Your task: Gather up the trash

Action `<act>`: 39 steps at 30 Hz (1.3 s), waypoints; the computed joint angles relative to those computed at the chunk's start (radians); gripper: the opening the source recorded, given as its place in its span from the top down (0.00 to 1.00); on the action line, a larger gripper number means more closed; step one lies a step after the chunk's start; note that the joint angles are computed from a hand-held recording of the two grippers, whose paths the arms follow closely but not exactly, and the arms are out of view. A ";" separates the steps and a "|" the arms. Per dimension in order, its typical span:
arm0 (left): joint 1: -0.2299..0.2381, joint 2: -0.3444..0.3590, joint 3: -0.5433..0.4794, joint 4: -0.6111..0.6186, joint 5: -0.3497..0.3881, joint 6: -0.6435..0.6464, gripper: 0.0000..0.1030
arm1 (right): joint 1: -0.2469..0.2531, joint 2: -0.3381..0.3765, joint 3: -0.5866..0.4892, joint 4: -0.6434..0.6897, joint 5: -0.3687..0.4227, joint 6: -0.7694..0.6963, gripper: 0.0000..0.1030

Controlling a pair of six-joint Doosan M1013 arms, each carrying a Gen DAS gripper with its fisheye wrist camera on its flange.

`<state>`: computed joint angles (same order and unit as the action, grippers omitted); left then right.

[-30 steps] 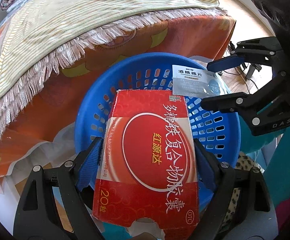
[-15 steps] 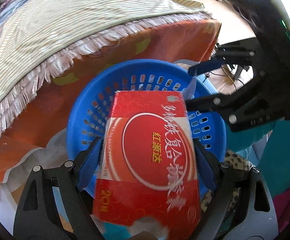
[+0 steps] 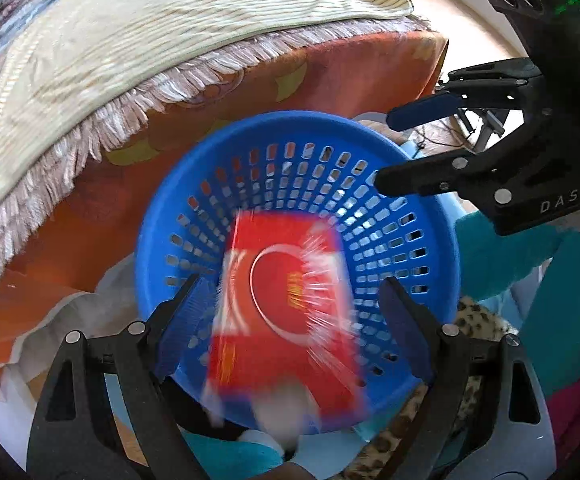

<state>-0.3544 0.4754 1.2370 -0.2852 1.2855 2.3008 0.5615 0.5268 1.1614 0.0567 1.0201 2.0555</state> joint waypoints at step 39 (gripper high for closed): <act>0.031 0.043 -0.252 -0.123 -0.234 -0.230 0.14 | -0.022 -0.024 -0.125 -0.251 -0.047 0.139 0.15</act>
<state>-0.3235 0.5181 0.9852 -0.4084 1.0519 2.0707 0.5393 0.5030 1.0366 -0.1944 0.9730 2.1945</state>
